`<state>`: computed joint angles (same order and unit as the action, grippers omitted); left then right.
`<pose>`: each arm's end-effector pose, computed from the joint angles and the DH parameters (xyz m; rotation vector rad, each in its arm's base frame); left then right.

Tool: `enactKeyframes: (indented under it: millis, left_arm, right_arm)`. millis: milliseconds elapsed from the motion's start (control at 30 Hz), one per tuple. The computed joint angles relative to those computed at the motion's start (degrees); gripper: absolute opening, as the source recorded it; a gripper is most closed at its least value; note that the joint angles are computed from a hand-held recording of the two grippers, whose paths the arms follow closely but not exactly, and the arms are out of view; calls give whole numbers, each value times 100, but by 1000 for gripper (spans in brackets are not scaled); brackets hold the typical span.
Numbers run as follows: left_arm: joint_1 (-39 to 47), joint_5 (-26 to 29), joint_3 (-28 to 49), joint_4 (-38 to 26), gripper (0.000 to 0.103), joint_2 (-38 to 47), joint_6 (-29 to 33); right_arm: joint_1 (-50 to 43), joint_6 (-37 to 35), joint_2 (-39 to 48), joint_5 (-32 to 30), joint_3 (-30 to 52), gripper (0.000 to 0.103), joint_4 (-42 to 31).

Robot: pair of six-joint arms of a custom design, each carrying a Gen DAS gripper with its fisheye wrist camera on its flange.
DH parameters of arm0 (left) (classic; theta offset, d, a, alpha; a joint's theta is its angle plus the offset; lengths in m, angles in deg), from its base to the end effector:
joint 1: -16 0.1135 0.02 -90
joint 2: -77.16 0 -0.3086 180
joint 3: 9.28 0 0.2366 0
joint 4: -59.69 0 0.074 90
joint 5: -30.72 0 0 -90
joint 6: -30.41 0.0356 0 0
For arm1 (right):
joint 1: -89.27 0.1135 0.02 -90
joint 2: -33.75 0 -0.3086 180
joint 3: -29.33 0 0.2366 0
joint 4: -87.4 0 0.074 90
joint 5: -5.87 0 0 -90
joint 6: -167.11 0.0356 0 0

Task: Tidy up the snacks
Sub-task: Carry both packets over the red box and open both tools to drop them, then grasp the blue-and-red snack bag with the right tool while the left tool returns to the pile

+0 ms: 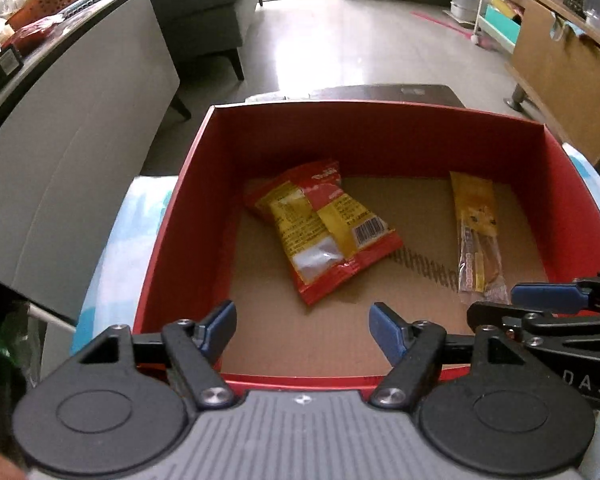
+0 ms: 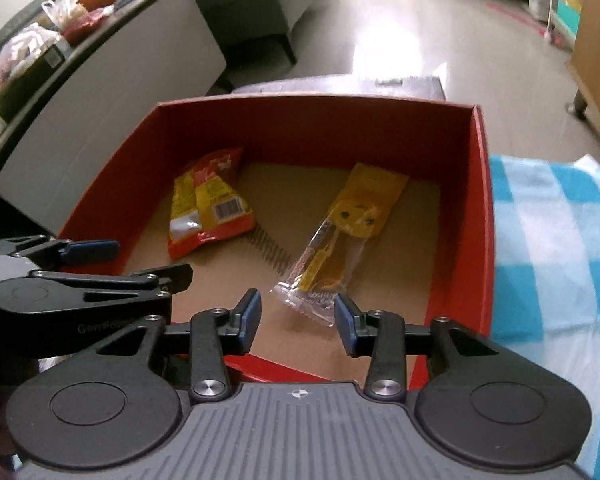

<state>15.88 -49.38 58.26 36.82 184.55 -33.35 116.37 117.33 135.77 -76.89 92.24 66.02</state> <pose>0.3439 -0.0068 0.1594 0.6557 2.5569 -0.0779 0.2884 0.1426 0.1709 0.3445 2.6117 0.2458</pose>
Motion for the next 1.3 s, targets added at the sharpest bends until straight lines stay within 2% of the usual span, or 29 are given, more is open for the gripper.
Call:
enactKeyframes:
  millis: [200, 400, 533, 633, 700, 733, 800, 867, 900, 933, 1000, 1033, 1100, 1300]
  left_arm:
    - [307, 165, -485, -288, 68, -477, 412]
    - [808, 672, -787, -721, 68, -956, 840]
    - [1257, 1370, -598, -1185, 68, -1337, 681]
    - [1734, 1947, -771, -1145, 68, -1931, 809]
    - [2136, 2391, -911, -1186, 69, -2355, 997]
    - [2384, 2650, -918, -1278, 71, -2514, 1151]
    - [2736, 3073, -858, -1439, 85, -2682, 1389]
    - [3135, 3354, -774, -1783, 89, -2711, 1899]
    - [3316, 3383, -783, -1919, 89, -2683, 2140]
    - [3448, 3328, -810, -2006, 89, -2620, 2372]
    - [3524, 2945, -942, -1881, 89, -2428, 2645]
    - [3528, 2733, -986, -1788, 89, -2327, 2669]
    - [3552, 2363, -963, -1772, 89, -2013, 2673]
    - [3441, 1769, -747, -1865, 89, -1396, 2418]
  right_arm:
    - [443, 442, -140, -84, -34, 53, -458]
    - [1209, 1165, -453, 174, -209, 57, -831]
    - [1606, 1608, -974, 752, -385, 75, -860]
    - [1995, 1916, -1610, 1574, -396, 87, -956]
    - [2511, 2263, -2108, 2455, -399, 95, -1100]
    - [2835, 2484, -2313, 2954, -362, 103, -1208]
    - [3441, 2853, -2628, 3908, -420, 103, -1074]
    - [4166, 3222, -2897, 4782, -724, 103, -644]
    - [4332, 3196, -3002, 4911, -1039, 103, -155]
    - [4347, 3256, -3036, 4816, -1269, 103, 122]
    - [4228, 4159, -2795, 4361, -1160, 103, -677]
    - [4049, 4437, -2583, 3929, -979, 103, -1140]
    - [3886, 4160, -2235, 3296, -885, 103, -1181]
    - [3832, 3455, -1392, 2462, -451, 103, -1114]
